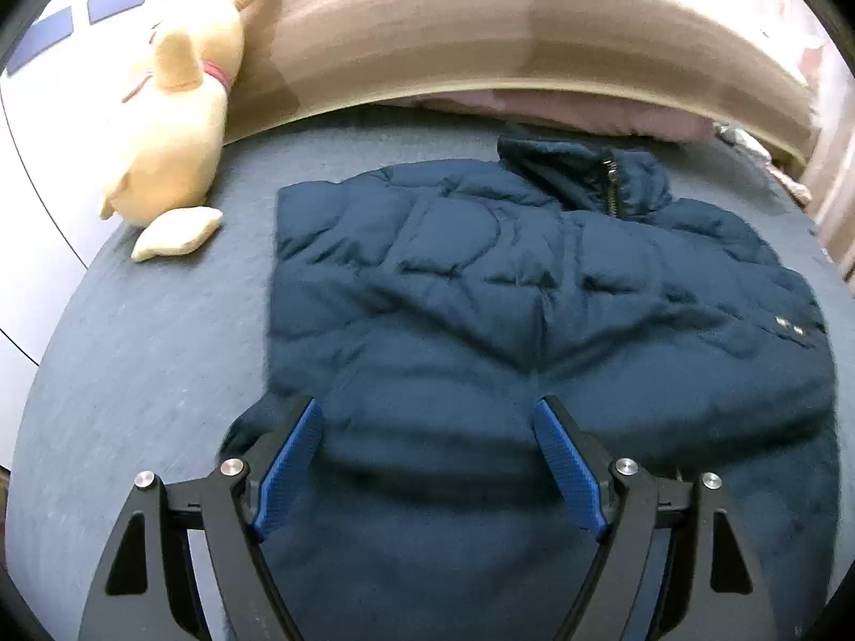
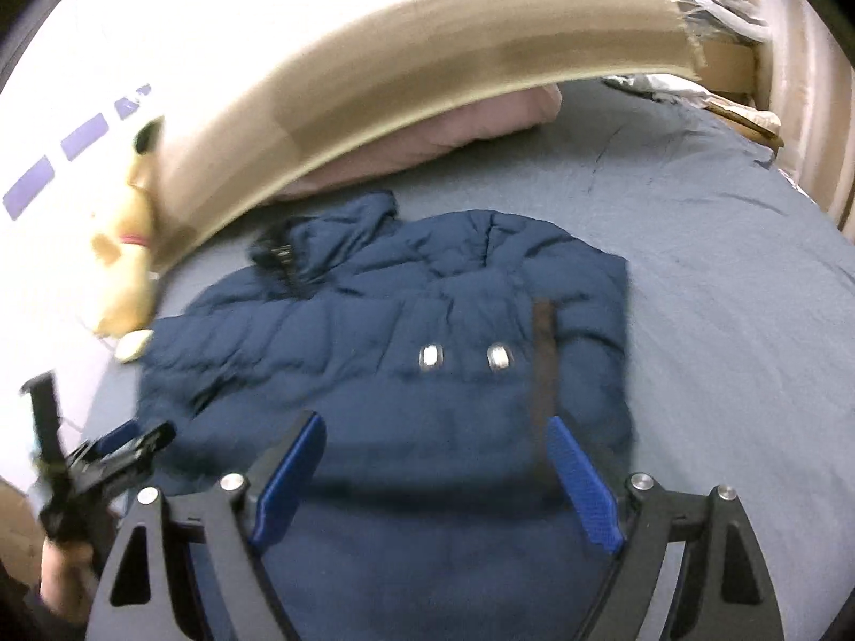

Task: Fold large clothes
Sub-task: 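Fold the gripped jacket over with both tools and open them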

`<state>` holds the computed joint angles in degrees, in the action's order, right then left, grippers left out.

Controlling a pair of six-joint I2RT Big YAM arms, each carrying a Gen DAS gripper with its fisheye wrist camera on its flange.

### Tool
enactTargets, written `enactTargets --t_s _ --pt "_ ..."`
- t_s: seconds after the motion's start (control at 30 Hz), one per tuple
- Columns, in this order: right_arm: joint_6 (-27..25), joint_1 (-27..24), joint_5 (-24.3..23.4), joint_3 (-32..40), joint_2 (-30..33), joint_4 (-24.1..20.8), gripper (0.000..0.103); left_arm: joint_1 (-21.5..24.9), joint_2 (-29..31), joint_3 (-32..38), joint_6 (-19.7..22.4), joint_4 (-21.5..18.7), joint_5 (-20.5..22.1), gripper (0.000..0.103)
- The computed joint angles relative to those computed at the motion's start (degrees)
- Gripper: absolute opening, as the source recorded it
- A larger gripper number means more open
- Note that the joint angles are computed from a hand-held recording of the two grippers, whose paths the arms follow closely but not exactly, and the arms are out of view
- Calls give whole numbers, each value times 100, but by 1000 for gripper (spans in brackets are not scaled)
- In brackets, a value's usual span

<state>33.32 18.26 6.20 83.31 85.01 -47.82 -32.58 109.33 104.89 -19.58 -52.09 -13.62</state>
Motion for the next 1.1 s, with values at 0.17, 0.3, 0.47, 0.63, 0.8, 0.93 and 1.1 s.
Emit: enactTargets --t_s 0.17,0.3,0.47,0.63,0.8,0.93,1.1 --pt "109 97 -200 -1357 -1486 30 91 14 -1308 -1612 59 534 114 82" --pt "723 138 -405 -2332 -2572 -246 92 168 -2381 -2882 -90 674 501 83" --pt "1795 49 -1056 -3658 -3968 -439 92 354 -3593 -4231 -475 610 1006 84" --pt "2789 -17 -1973 -4656 -5067 84 92 368 -4398 -5076 -700 697 1702 86" --pt "3326 67 -2321 -5114 -5335 986 92 448 -4560 -5449 -1227 1062 2586 86" --pt "3620 152 -2382 -5282 -5137 1587 92 509 -4540 -5540 -1673 1275 2857 86" --pt "3663 614 -1944 -5241 -4938 1733 67 566 -4714 -5633 -1926 1399 3078 86"
